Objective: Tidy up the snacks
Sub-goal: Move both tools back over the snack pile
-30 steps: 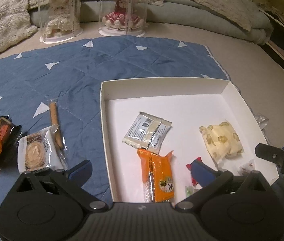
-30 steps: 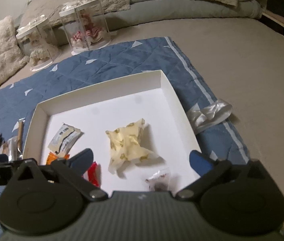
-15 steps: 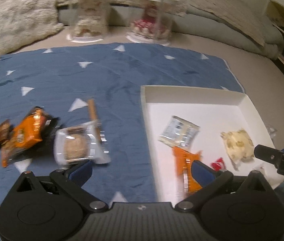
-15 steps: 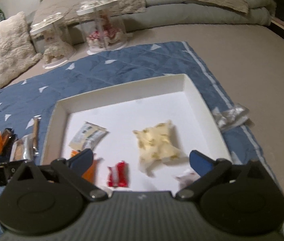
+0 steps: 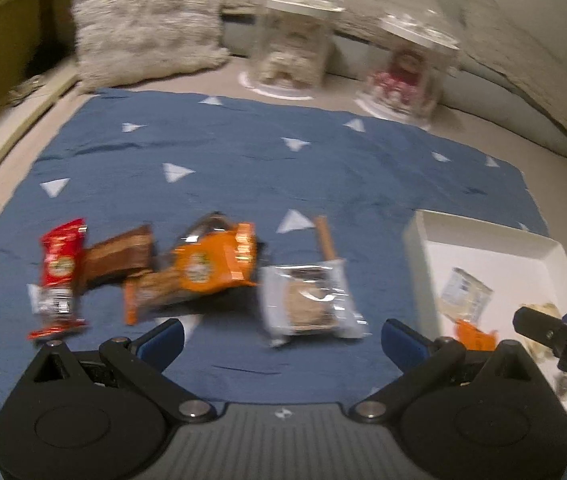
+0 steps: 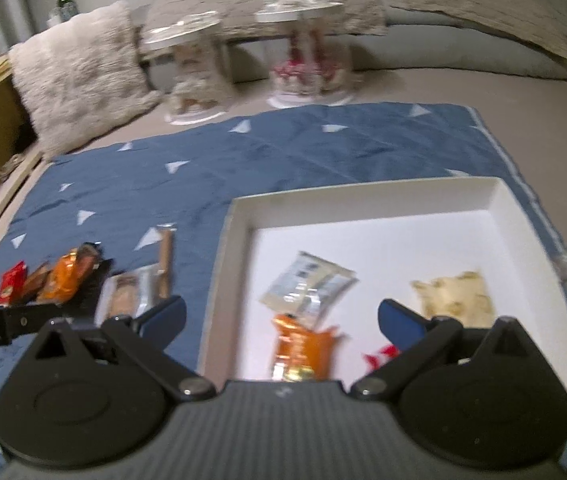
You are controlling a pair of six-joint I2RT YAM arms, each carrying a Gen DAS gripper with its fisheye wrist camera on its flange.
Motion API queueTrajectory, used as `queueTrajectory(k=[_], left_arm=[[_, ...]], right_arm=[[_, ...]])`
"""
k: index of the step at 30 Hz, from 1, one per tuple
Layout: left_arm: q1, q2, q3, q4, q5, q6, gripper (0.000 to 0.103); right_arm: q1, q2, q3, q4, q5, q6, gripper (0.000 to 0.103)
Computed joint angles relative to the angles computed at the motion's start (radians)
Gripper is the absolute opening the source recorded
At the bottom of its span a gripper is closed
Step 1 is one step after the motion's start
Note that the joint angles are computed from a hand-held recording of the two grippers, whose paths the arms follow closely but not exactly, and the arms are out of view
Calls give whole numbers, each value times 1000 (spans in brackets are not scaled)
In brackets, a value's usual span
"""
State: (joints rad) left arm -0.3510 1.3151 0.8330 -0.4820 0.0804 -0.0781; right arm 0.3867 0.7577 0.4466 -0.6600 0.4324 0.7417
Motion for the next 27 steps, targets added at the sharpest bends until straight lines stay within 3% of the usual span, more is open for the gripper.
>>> queueTrajectory(k=[13,21,27], left_arm=[[353,58,30,8,85,134,103],[474,137,45,107,76,174,102],[488,211,51,208,21,173,94]], right_arm=[[145,425,114,319,-13,4,103],[188,699,219,503,-13,-23,103],[185,827,285,545,-39,-46,103]])
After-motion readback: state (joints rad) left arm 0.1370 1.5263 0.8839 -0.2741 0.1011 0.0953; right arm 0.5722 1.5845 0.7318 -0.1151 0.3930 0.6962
